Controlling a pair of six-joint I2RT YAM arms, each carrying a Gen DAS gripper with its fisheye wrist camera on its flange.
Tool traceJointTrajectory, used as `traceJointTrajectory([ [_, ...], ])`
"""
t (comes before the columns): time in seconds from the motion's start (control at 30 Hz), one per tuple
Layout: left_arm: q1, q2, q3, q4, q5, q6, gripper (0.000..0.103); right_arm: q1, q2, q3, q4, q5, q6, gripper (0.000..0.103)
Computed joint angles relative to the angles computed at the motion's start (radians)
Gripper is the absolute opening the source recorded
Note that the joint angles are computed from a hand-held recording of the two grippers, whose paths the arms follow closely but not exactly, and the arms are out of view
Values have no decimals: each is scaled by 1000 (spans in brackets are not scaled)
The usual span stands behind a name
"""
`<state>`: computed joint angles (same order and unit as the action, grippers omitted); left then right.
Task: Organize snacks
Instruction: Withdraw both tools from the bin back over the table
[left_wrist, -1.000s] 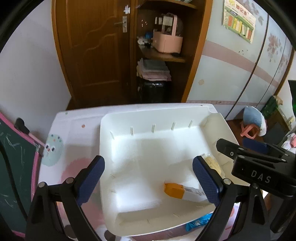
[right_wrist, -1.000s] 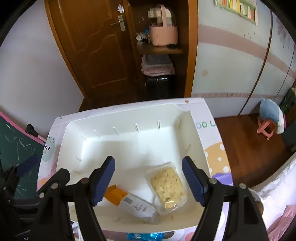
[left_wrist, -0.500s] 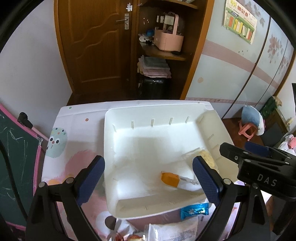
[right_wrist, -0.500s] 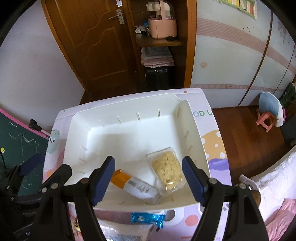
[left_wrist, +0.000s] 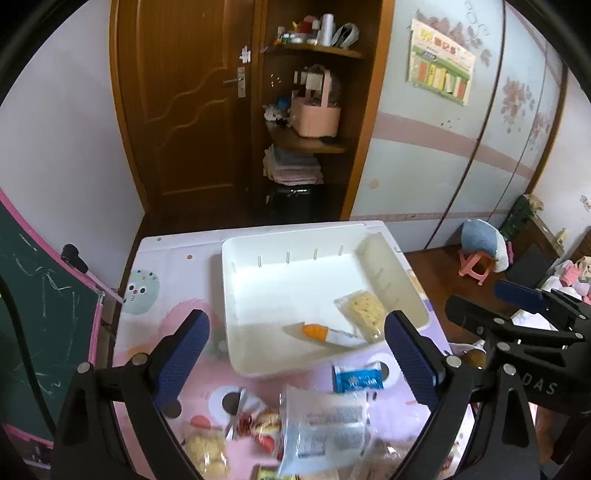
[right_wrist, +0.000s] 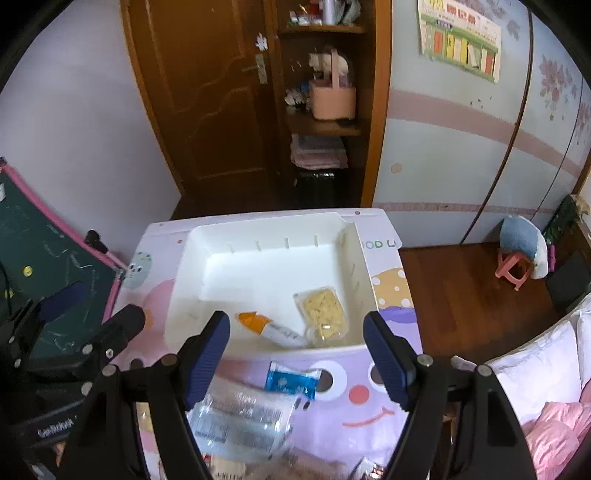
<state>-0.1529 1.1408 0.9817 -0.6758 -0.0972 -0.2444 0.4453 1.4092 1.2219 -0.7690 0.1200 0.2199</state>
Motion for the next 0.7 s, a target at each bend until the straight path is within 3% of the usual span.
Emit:
traceJointTrajectory([
  [0.43,-270,-409,-71,-338,-221,-94,96,160,-412,-208,-187,99,47,75],
  [0.5,-341,-461,-89,-404,-271,-136,96,161,-473,-260,-197,75,54,75],
  [0.7,-668,-567,-183,-612,-439,-396,96,123,-630,-446,-207,-2,76,75],
])
